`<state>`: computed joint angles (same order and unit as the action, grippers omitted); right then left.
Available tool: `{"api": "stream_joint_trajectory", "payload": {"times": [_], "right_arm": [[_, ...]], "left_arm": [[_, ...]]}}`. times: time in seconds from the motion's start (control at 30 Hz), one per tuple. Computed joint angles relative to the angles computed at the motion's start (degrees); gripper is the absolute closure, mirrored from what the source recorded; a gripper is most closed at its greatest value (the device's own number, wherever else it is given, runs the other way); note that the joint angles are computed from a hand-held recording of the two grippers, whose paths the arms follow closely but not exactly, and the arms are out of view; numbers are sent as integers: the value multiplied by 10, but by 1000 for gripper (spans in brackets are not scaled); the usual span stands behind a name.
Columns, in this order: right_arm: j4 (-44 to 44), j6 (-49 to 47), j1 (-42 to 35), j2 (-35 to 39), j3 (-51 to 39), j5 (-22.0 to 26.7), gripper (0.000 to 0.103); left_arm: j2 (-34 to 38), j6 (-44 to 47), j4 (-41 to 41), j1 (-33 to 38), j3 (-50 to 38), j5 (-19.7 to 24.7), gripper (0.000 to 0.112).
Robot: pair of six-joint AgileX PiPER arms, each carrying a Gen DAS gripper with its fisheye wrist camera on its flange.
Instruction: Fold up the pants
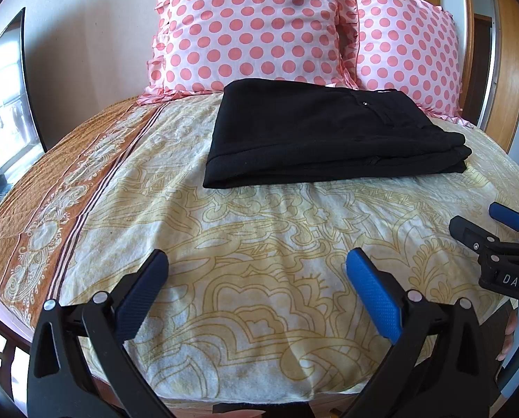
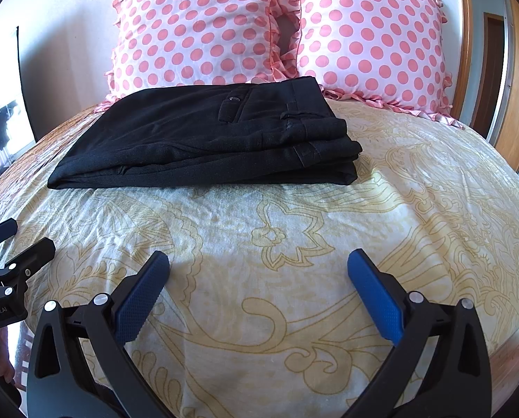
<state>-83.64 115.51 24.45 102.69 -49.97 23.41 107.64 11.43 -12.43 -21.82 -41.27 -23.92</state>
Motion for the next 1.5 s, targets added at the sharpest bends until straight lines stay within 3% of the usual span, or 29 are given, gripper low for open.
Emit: {"api": "stream_joint_trajectory", "payload": {"times": [1.5], "right_arm": [[-6,8,2,2,-1,3,2]], "left_arm": [[-2,-6,12,5,-3,7,11]]}}
